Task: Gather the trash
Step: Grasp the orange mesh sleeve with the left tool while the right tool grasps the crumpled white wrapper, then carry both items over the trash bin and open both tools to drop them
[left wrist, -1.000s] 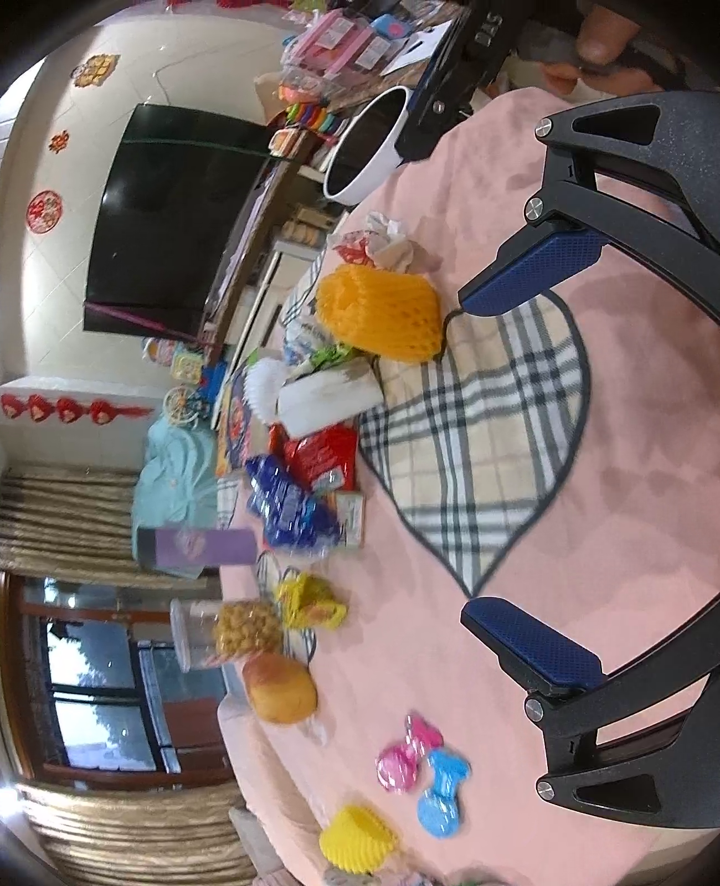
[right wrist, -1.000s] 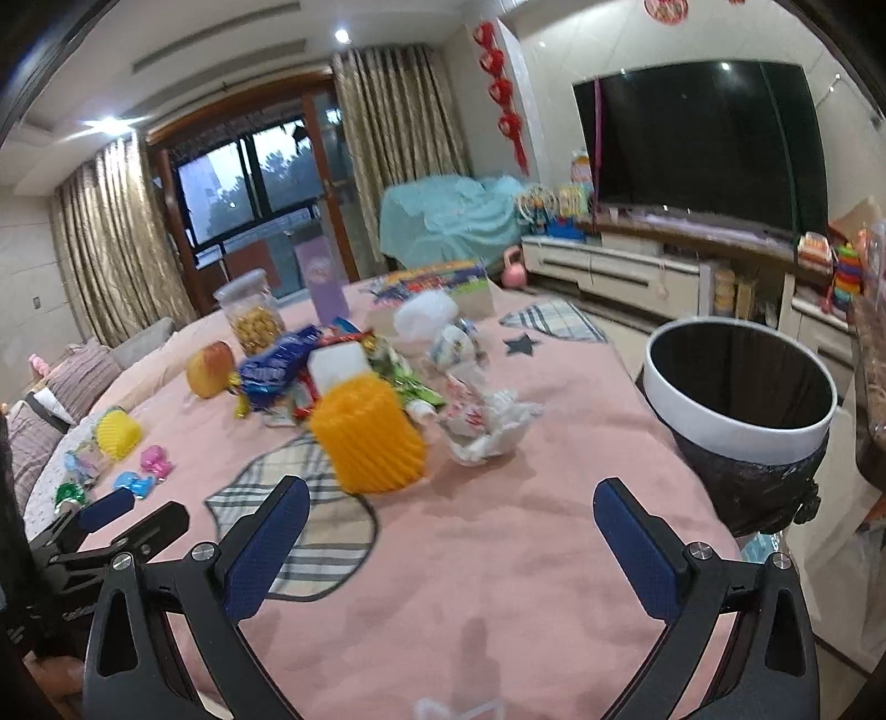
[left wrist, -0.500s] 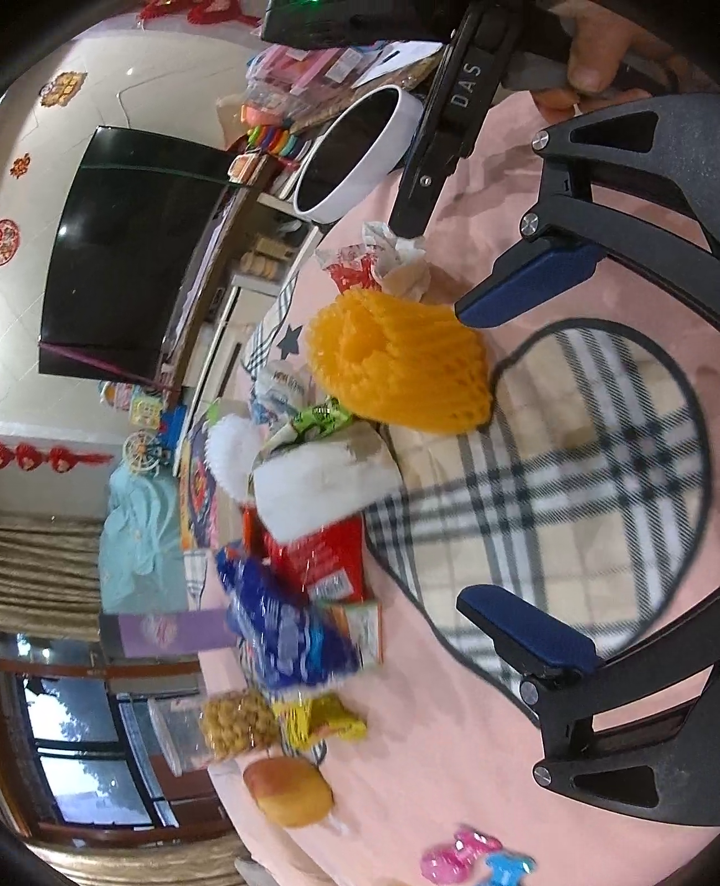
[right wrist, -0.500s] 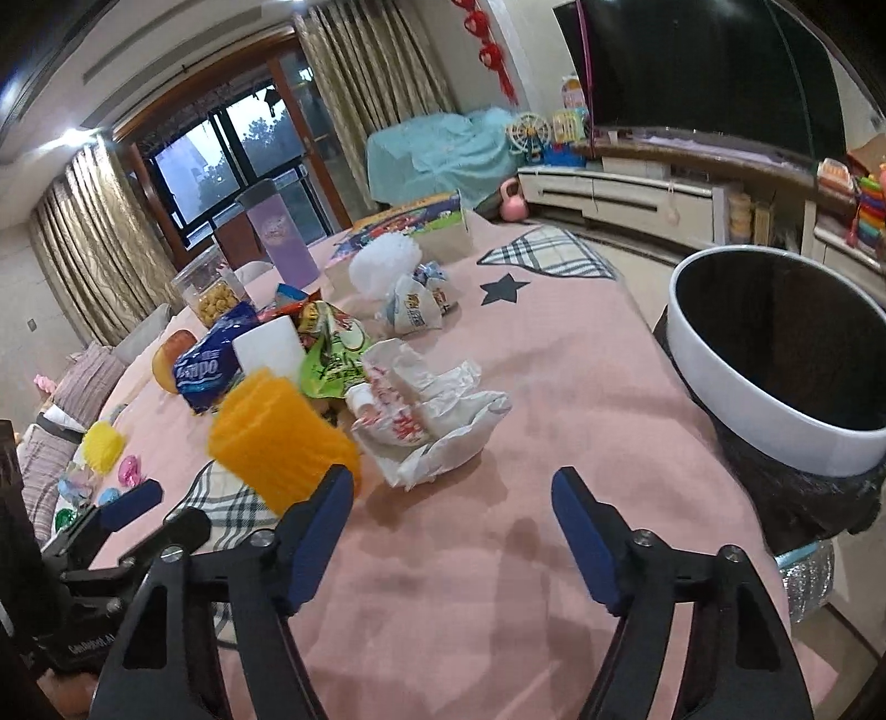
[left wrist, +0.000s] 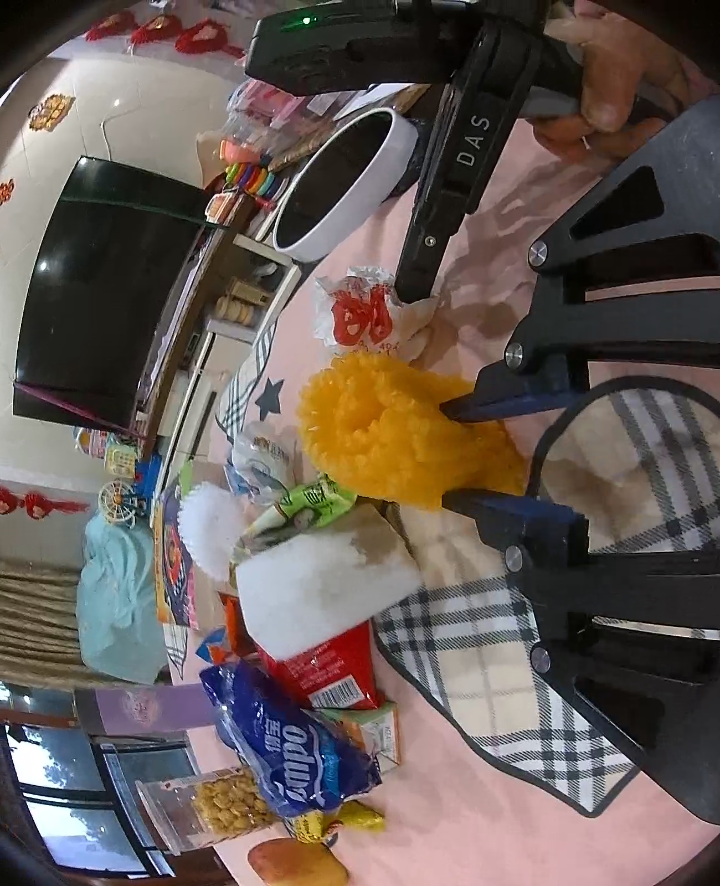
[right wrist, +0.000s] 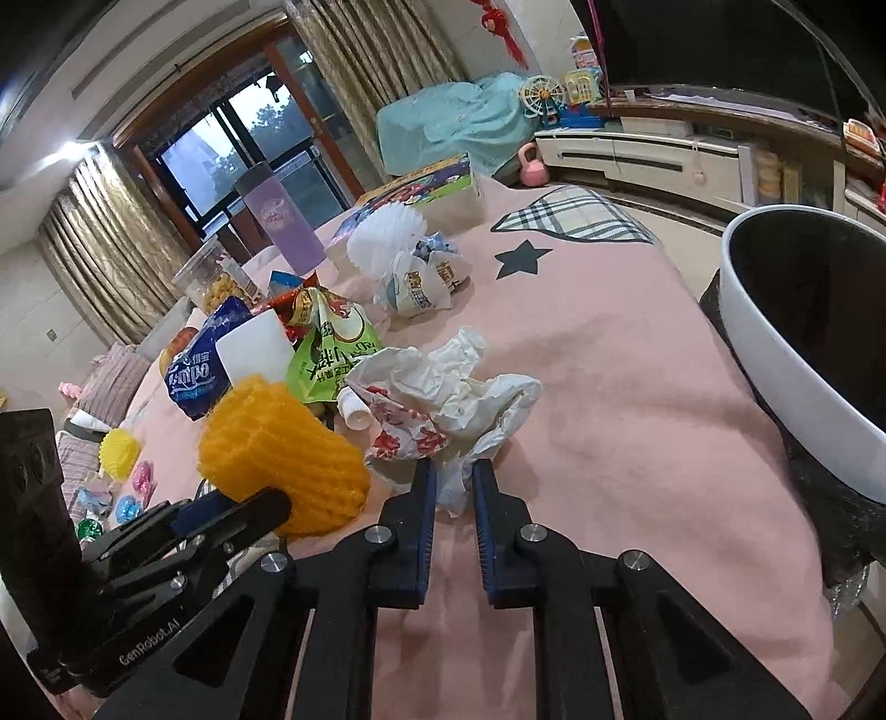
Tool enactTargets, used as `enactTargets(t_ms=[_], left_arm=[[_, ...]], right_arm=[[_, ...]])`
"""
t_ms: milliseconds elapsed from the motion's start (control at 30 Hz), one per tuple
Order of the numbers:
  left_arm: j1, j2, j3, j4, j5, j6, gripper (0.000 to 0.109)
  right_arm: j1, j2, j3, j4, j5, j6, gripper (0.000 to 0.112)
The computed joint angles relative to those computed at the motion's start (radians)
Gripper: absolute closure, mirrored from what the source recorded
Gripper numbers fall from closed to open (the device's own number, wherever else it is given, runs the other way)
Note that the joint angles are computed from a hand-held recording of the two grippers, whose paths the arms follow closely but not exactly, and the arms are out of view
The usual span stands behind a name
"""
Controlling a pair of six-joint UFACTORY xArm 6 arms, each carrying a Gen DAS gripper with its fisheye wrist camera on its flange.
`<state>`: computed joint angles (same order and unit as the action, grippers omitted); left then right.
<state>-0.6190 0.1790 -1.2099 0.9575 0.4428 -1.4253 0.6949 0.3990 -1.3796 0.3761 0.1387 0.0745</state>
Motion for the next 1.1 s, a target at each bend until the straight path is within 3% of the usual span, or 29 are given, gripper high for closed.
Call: enactTargets(t_ms=[267,567,700,1100], left_arm=[[-0.022,0.016,-0.044,0.044,-0.004,-0.014,0.088],[-0.047,0.073,-0.13,0.002,-0.015,0.06,0.088],[-0.057,0.12,-0.197,-0.041,-0.028,0.129,0.088],[-0.109,0.326,-0.499,-0.277,0.002,0.411,0.088]], right_arm=[[-0.021,-0.08,0.104,0.002,-0.065,0.009,0.106],[-0.055,-0.166,0.203,-0.037,-0.119,0.061,0.107],[-0.09,-0.217,0.259,-0.143,-0.149,0.162,0.107],[-0.255,-0.31,0.341,-0.69,-0.169,0.678,0.107]])
